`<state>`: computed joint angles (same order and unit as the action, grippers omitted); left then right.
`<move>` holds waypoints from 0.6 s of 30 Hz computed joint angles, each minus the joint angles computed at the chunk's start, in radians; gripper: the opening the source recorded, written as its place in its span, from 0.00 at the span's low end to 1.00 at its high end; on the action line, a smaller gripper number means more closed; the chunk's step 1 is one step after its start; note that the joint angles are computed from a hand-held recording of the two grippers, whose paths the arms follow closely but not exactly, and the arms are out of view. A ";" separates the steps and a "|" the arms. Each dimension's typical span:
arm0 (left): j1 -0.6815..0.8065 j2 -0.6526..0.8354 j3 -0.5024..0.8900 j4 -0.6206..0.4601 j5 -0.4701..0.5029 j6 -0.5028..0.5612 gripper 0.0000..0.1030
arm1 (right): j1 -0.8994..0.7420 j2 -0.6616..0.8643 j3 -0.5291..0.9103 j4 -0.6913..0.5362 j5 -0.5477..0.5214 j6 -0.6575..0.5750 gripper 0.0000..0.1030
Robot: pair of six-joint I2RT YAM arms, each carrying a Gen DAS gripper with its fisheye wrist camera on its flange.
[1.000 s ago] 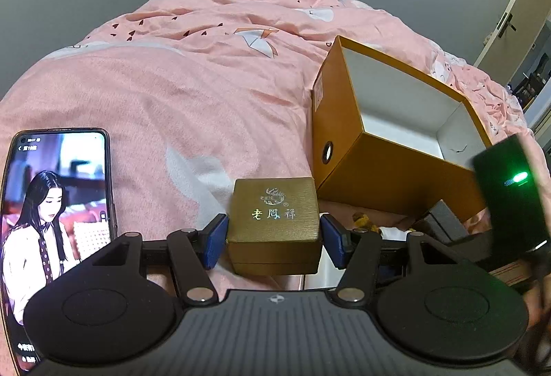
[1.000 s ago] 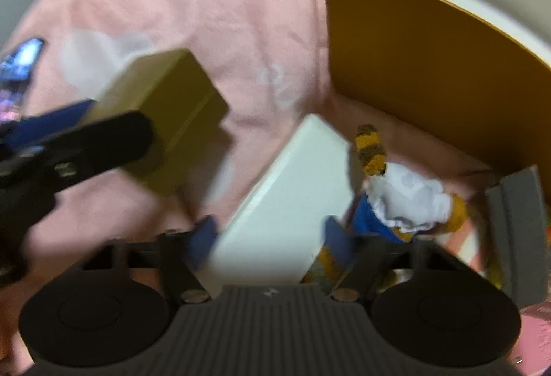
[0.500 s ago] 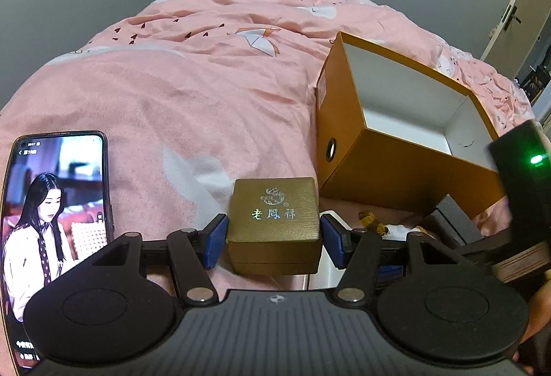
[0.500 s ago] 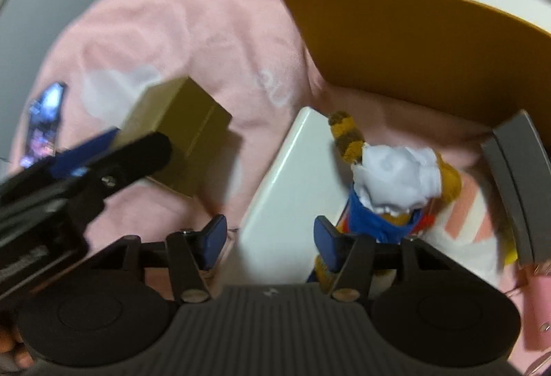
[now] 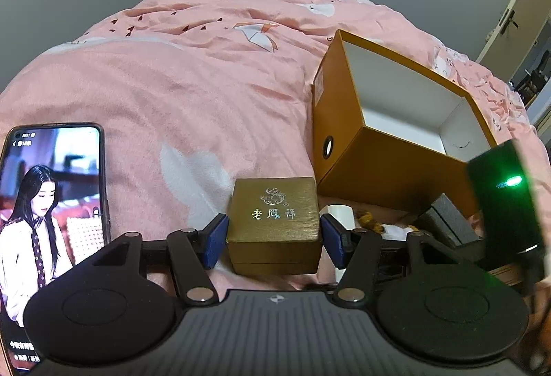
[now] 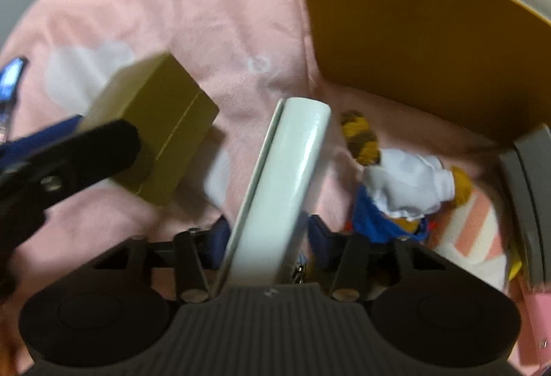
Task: Organize objects
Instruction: 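Grasp the white rectangular box with the right gripper while the left gripper holds the gold box, then carry the white box into the orange box and release it with the right gripper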
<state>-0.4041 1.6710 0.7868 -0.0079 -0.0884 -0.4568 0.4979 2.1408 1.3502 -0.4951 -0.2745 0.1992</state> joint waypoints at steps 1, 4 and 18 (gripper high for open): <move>-0.006 0.003 0.005 -0.005 -0.010 0.006 0.65 | -0.016 -0.013 -0.009 -0.010 -0.025 0.000 0.41; -0.020 0.007 0.009 -0.009 -0.034 0.021 0.65 | -0.065 -0.049 -0.048 -0.019 -0.075 0.009 0.34; -0.091 -0.078 0.067 -0.067 -0.070 0.078 0.65 | -0.328 -0.313 -0.234 0.002 -0.418 -0.021 0.30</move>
<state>-0.4946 1.5927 0.8543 -0.0751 -0.1585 -0.3791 0.1698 1.8277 1.1163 -0.4930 -0.6926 0.1786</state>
